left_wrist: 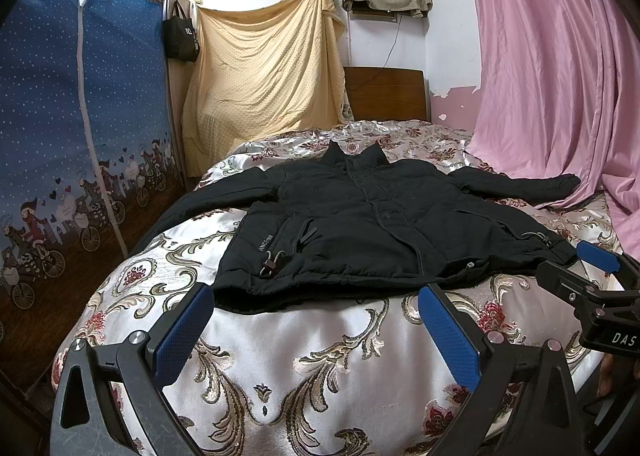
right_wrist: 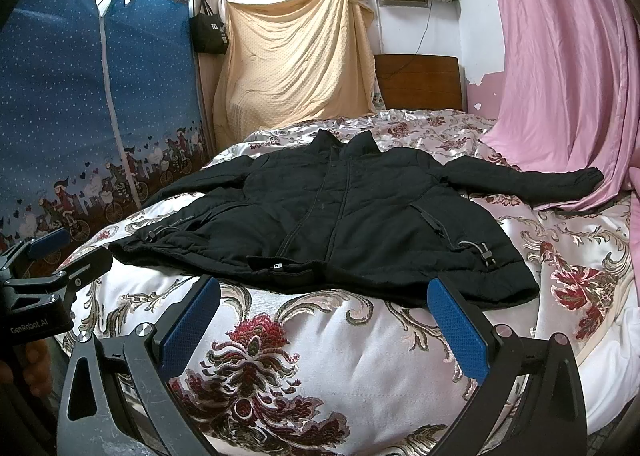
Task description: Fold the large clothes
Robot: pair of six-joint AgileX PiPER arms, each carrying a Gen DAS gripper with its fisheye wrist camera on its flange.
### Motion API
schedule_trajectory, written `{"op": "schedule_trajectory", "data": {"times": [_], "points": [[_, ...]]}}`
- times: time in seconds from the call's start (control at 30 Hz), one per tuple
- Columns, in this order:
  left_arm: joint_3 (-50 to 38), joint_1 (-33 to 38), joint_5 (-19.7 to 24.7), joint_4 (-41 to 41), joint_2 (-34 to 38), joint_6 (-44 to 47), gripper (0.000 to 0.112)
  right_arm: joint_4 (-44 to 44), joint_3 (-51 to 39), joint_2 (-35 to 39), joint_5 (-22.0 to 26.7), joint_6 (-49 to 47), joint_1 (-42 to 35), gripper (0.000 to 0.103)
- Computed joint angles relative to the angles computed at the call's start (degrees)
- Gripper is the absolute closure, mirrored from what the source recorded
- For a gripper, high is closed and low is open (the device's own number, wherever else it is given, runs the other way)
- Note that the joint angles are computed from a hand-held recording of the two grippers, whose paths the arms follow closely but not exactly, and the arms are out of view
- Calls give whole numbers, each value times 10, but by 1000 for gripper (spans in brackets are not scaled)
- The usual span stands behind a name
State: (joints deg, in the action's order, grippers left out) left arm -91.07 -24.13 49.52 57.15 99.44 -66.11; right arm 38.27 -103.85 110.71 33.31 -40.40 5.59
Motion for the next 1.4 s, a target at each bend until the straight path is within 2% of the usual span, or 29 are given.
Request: {"op": "schedule_trajectory", "data": {"times": [1.17, 1.3, 1.4], "points": [[-2, 7, 3, -16, -1, 15, 9, -2, 2, 2, 2, 2, 1, 1], [-37, 21, 33, -50, 30, 49, 9, -24, 16, 2, 12, 23, 12, 1], [-78, 31, 62, -90, 52, 98, 9, -50, -15, 20, 51, 51, 13, 1]]}}
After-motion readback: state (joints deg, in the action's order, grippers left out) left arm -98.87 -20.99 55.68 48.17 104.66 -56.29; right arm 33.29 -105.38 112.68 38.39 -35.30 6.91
